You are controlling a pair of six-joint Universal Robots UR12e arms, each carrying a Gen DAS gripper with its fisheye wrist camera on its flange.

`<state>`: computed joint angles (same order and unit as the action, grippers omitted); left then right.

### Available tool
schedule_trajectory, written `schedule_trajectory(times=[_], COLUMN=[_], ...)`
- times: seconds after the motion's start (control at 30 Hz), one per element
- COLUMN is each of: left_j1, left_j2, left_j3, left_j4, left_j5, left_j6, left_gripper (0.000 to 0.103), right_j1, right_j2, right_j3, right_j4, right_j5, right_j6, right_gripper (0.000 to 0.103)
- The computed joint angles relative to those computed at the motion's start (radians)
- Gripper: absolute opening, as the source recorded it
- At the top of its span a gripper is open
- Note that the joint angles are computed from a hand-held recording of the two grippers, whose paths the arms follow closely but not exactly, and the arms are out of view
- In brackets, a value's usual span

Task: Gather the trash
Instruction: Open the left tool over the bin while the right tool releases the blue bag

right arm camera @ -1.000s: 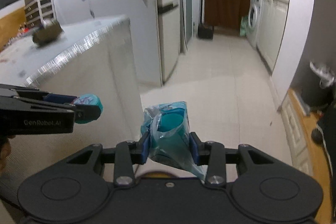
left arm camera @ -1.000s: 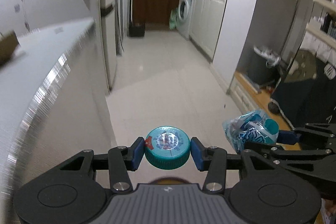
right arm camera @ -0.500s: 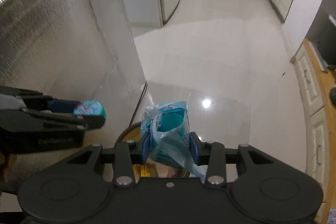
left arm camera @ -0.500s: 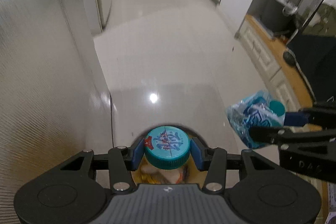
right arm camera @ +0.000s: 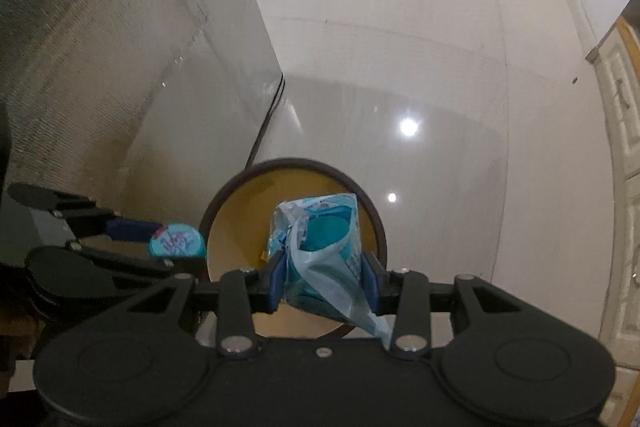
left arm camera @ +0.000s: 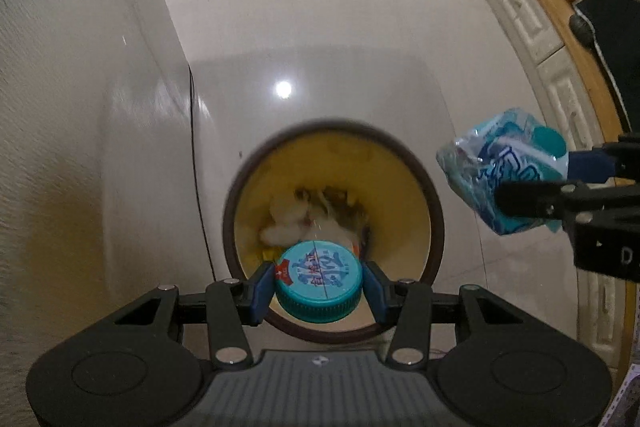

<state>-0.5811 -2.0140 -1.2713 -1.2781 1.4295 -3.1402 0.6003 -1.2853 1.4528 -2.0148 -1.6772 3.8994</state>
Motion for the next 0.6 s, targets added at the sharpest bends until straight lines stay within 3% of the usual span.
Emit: schedule_trajectory(times=[0.23, 0.37, 0.6], left_j1=[0.003, 0.000, -0.002], left_j2=[-0.022, -0.029, -0.027], left_j3=[0.009, 0.014, 0.012], left_j4=[-0.047, -0.058, -0.055], left_j5=[-0.015, -0.008, 0.029], left_j6=[0.003, 0.004, -0.012], left_gripper=[0.050, 0.068, 0.072], right_j1=[-0.015, -0.021, -0.024], right_j2=[0.009, 0.001, -0.009], right_j3=[0.021, 0.046, 0.073], right_j4=[-0.015, -0.051, -0.126], right_j5=[0.042, 0.047, 0.052], right_j6=[0.018, 0.050, 0.060], right_gripper=[0.041, 0.043, 0.045])
